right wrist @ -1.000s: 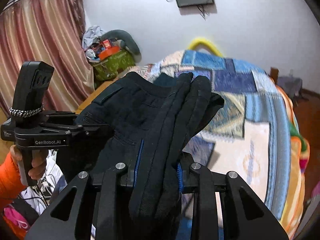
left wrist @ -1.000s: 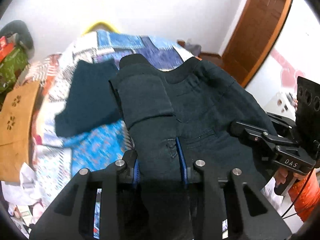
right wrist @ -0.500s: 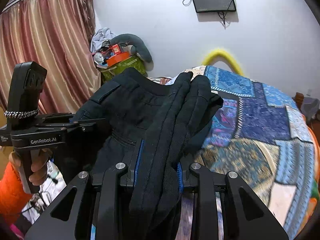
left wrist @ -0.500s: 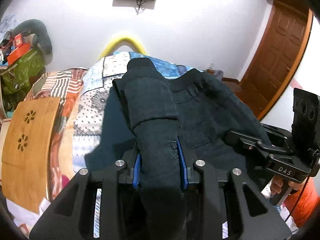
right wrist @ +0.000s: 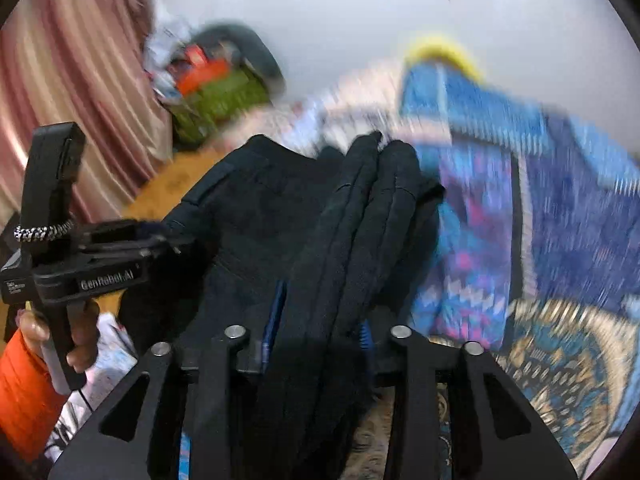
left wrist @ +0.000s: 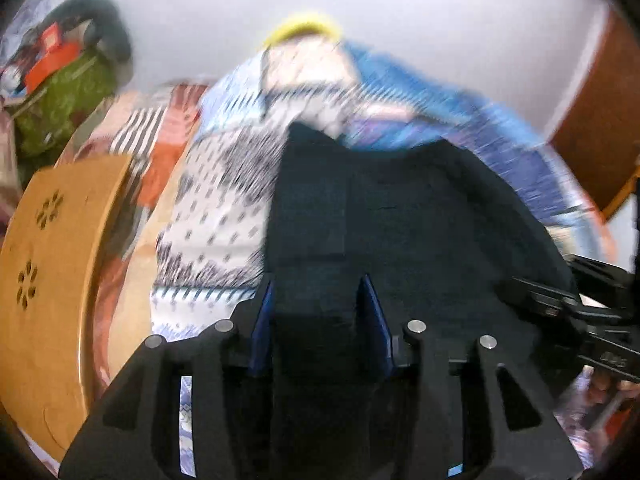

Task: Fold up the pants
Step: 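Lower the folded bundle onto the quilt and open both grippers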

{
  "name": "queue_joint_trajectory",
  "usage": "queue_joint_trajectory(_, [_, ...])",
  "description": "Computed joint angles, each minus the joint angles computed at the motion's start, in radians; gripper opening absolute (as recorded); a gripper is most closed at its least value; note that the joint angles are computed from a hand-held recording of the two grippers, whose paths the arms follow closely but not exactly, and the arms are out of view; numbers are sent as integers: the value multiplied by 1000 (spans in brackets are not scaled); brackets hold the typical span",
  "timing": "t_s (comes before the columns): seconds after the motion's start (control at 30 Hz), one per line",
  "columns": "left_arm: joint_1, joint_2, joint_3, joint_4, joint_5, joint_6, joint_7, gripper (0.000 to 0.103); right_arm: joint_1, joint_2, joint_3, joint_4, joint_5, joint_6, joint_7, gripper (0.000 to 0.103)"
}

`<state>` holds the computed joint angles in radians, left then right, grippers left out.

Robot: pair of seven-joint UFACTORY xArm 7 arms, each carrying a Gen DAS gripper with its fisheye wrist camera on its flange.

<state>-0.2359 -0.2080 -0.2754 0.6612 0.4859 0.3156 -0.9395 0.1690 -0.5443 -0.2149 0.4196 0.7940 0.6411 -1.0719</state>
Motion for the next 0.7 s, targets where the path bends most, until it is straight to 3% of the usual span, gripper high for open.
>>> queue_joint_trajectory(0.03, [26,29,-19,5,27,28,-32,43,-12,20,3,-5,-17,-11,4,38])
queue_joint_trajectory(0.07, [12,46,3,-5,15,18,-23,46,-18,25,-28,-10,5,7,-34,42])
queue_joint_trajectory(0.13, [-6,24,46,-77,-50,-88,7,48,-47,8,-106,-3,25,124,-66,45])
queue_joint_trajectory(0.23, [-48,-63,73,-143,-176,-101,82,49,-149,-93,-82,-41,-38,183,-31,49])
queue_joint_trajectory(0.4, [-80,-281,-8,-180,-239,59,115,49,-266,-375,-68,-109,-194,282,65,49])
queue_joint_trajectory(0.7, [-167,-610,-171,-35,-258,376,107,49,-308,-870,-131,-25,-304,539,249,49])
